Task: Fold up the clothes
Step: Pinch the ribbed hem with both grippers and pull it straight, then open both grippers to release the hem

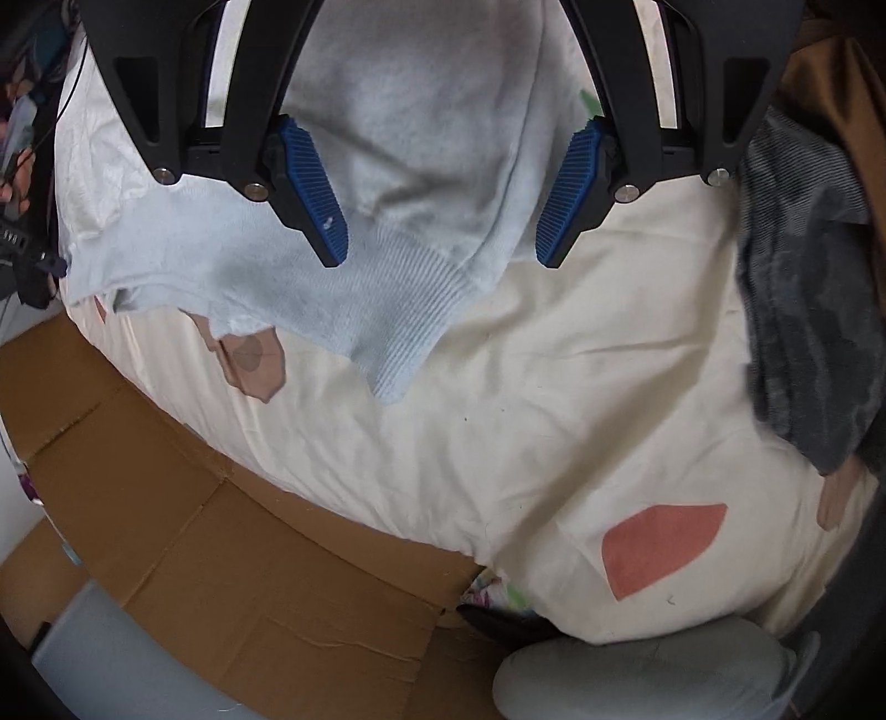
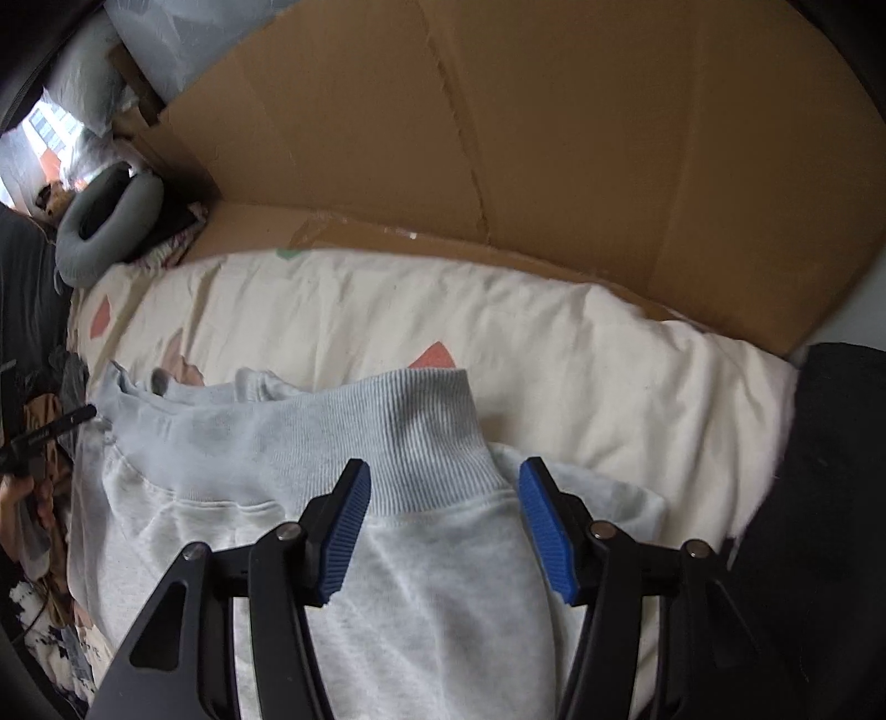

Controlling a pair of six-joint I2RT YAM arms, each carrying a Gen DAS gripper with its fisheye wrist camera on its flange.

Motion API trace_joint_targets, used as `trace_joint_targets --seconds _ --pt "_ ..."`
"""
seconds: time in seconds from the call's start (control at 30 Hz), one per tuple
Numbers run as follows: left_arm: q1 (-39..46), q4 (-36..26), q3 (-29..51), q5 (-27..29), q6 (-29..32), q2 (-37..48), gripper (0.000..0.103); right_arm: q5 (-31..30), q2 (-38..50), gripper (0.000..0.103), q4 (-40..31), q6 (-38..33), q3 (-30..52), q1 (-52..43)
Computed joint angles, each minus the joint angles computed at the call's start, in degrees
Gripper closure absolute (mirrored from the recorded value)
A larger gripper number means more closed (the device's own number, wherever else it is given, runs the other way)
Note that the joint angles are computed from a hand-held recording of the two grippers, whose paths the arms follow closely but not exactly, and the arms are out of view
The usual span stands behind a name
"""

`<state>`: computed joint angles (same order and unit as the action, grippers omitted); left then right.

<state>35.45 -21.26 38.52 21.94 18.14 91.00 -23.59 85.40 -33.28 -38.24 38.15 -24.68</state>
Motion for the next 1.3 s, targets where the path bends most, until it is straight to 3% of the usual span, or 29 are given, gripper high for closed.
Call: trace_joint_targets --seconds 0.3,0.37,0.43,0.47,0.5,0.63,0.77,1.0,1.2,1.3 --pt "-2.6 -0.74 2.25 0.27 1.72 2.65 0.032 4.81 7.54 0.05 6.62 2.96 -0.46 3.45" --pt "-2.59 -0.6 2.11 0.99 1.88 1.65 0.042 5.21 6.25 0.062 8.05 3.05 -1.71 4.0" --pt "-3.07 -0.67 2.03 -0.02 2.72 0.98 0.059 5.59 3.37 0.086 8.39 2.03 -2.96 3.92" --pt "-3.23 -0.73 1.99 -0.66 3.37 0.87 0.063 5.43 1.97 0.088 8.11 1.28 -3.32 3.56" --pt "-3.28 -0.96 2.07 -1.49 4.26 0.91 0.076 4.95 0.76 0.089 7.53 0.38 -3.42 2.95" --pt "-2.35 -1.63 2.04 -1.02 6.39 -0.07 0.094 2.74 -4.46 0.092 4.84 -2.03 -3.03 0.47" --pt "-0.53 -2.17 0.97 1.85 7.4 -3.79 0.096 1.39 -8.74 0.092 4.1 -1.46 -2.78 -0.2" --pt "3.05 -0.95 -1.23 8.24 6.93 -8.06 0.096 3.57 -12.27 0.093 10.18 4.43 -5.08 2.74" --pt "-1.84 1.93 -0.58 1.25 2.37 -0.52 0.094 4.59 -3.44 0.089 12.12 6.61 -3.17 2.6" --pt "-2.65 2.56 -2.4 -0.97 1.34 -4.99 0.08 3.19 -0.3 0.082 9.67 6.51 -1.07 0.75"
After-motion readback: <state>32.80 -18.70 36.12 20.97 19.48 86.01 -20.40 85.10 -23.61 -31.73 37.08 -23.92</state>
